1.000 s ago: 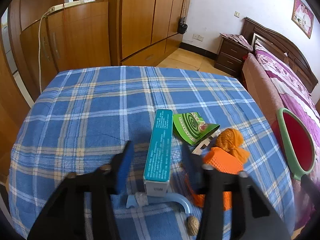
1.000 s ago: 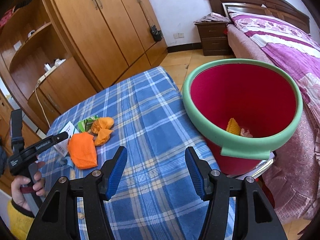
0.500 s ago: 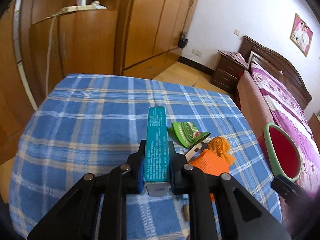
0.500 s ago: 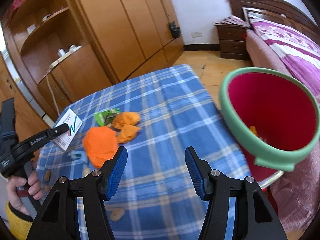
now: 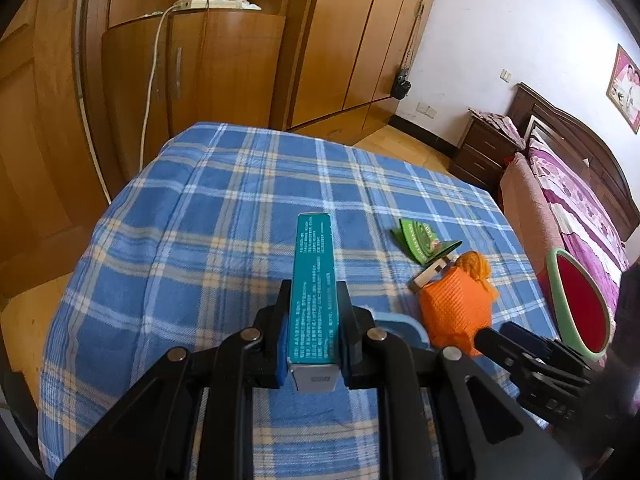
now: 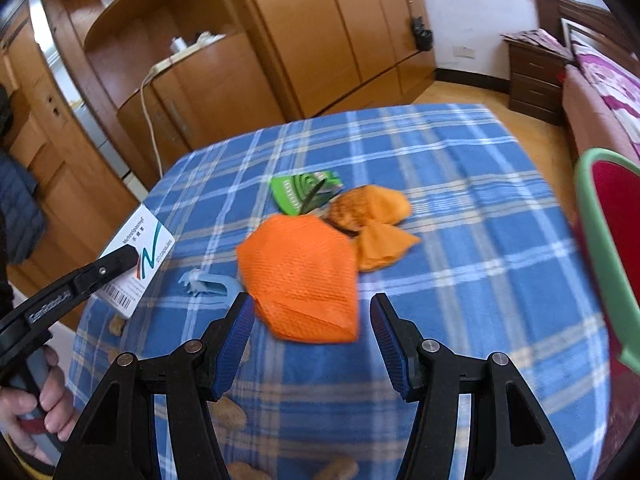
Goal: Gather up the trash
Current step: 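Grasp the orange mesh net with the right tool while the left tool holds the teal box, then carry the teal box and orange net with both tools over the red bucket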
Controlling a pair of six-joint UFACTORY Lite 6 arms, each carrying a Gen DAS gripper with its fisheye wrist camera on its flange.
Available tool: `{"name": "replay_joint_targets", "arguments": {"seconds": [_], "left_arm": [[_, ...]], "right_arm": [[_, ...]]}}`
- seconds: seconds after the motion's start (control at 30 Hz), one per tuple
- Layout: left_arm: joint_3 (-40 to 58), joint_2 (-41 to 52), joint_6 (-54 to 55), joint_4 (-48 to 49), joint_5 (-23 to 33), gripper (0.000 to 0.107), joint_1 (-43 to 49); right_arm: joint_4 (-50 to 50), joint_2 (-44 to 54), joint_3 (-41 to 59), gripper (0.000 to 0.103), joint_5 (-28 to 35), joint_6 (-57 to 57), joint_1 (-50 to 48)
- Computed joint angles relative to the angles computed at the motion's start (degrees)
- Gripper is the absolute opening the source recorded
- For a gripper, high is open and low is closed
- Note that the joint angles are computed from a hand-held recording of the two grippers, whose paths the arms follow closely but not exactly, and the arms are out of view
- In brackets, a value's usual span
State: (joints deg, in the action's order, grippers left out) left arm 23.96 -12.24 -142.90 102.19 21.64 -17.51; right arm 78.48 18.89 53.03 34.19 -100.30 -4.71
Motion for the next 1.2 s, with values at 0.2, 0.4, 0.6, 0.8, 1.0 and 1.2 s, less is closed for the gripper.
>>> {"name": "replay_joint_targets", "arguments": {"seconds": [0.2,0.4,0.6,0.8,1.0,1.2], "left_arm": [[-1.8,-0.5,-3.4,2.9,-0.4,0.018,0.4],[-2.1,-0.3,-4.8,3.2,-0.3,0.018,-0.8],[-2.3,-1.9,-1.0,-2.2,1.5,0.018,-4.8],[-0.7,-3.3,4.5,-9.4,3.7,0.018,-10.1],[2.2,-2.1,6.0,-11.6,3.6,0.018,-14.0],[8.1,2.8,7.4,-13.5,3.2,0.018,-18.3]], "right_arm": [[3.3,3.6,1.3,0.061,-5.4,-2.2,5.2],[6.4,4.0,0.3,0.031,-5.5,-6.2,4.9],[5.7,2.1,-1.4,0.009,-2.2,-6.6,1.9],[4.5,-4.1,-5.4,0.007,4.0,-7.6,-4.5],[1.7,-9.7,-7.3,0.007,10.4,-6.5,-12.8],[-0.7,-12.5,-6.7,0.007,15.8,-6.3,-22.6]]}}
